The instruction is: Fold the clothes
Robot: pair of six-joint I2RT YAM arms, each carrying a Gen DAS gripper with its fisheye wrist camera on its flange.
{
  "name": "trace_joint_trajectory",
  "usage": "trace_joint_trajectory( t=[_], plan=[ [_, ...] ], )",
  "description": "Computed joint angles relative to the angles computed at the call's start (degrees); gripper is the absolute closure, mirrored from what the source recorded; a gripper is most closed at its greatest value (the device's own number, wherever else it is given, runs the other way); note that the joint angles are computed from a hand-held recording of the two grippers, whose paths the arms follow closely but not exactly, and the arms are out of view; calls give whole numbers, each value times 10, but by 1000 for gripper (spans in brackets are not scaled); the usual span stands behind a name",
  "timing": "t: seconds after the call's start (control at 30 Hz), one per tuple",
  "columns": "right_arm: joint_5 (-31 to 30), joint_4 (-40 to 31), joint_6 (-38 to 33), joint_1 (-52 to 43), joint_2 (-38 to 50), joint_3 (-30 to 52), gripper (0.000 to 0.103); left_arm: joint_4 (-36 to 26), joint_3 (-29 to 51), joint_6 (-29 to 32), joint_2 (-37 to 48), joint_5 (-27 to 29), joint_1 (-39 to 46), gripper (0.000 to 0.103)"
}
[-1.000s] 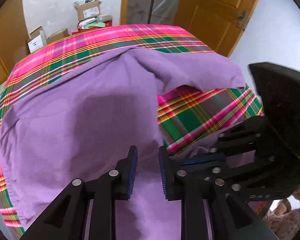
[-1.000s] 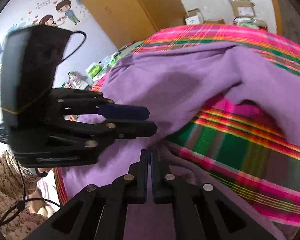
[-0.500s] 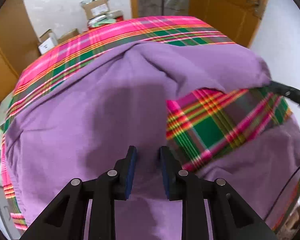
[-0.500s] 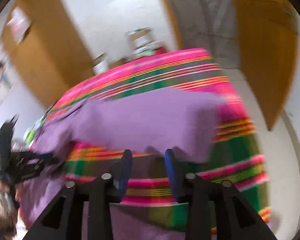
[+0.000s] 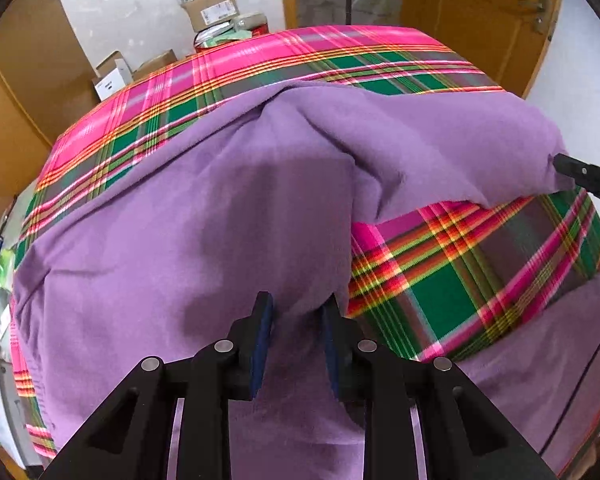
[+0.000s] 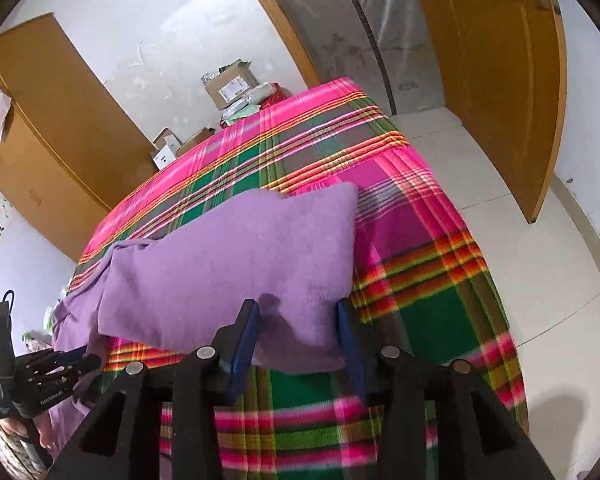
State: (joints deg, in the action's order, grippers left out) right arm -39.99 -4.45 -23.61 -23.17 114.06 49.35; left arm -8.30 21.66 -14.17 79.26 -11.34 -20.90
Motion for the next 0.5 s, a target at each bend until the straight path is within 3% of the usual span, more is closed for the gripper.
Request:
trace_joint_trajectory(
  t=[0.03,0.13,0.23,0.5],
  plan=[
    [3,2,3,1,1,2,87,-1,0,0,-1,-3,0,76],
    [-9,-7,0,-2,8,17,97,-6,2,-6,1,-10,-3,73],
    [-11,16,4,-6,-8,9,98,4,-3,-3,0,-12,-5,73],
    [-9,19,24,-26,-36,32,98,5,-22,20,-29,7,0,95]
  ],
)
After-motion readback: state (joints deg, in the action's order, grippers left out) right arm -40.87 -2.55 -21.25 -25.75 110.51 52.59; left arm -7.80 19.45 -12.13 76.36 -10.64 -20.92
